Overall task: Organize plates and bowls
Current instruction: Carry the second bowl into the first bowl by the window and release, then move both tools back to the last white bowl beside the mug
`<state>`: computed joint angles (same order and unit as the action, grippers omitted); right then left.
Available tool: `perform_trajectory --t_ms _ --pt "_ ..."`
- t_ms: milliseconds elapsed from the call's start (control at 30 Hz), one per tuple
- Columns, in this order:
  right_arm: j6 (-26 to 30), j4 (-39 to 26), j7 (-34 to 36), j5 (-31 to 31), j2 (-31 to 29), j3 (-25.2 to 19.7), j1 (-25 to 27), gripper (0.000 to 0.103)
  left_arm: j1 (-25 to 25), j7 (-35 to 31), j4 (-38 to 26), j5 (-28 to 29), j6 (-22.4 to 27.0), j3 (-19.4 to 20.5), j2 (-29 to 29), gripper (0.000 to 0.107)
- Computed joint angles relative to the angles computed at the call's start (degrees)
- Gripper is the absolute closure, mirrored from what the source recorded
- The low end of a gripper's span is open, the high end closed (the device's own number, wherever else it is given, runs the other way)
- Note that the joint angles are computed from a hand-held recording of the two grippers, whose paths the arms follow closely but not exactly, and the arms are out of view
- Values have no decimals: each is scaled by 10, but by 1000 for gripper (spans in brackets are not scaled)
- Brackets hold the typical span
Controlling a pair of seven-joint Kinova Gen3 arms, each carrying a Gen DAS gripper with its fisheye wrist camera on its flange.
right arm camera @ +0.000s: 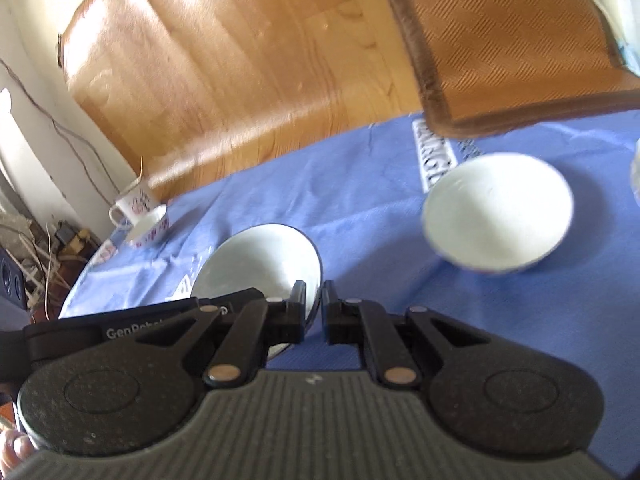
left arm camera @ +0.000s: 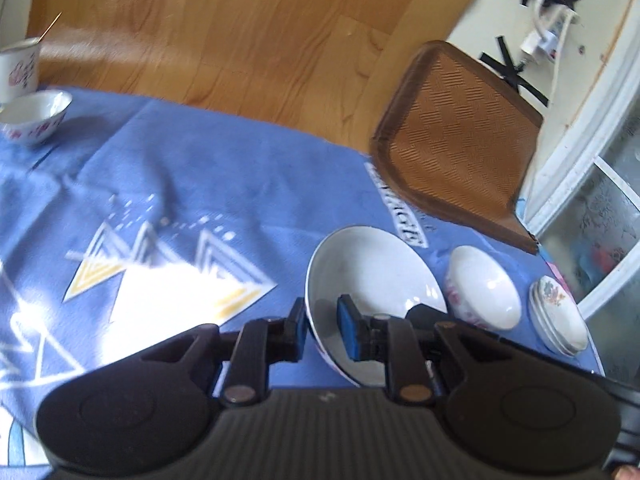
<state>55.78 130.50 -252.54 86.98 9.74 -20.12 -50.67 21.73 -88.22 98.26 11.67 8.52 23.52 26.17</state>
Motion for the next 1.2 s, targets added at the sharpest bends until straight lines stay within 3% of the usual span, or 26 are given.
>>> perform_trajectory --t_ms 233,400,600,900,1000,1200 --pt "104 46 -25 -65 -38 -16 -27 93 78 -17 -117 -28 63 -21 43 90" --pt "110 80 -49 -96 -61 -20 -17 93 110 -29 -212 -18 139 -28 95 89" --pt "97 101 -81 -91 -66 -22 -1 87 173 5 -270 -41 190 -94 118 90" --pt "153 99 -98 -104 -50 -30 -20 85 159 -1 -249 -41 178 -83 102 88" --pt "172 93 -94 -115 -49 -33 -29 85 174 19 -220 -53 140 -110 81 70" --pt "183 80 -77 -122 -46 -35 -40 85 152 22 -201 -55 126 -95 71 69"
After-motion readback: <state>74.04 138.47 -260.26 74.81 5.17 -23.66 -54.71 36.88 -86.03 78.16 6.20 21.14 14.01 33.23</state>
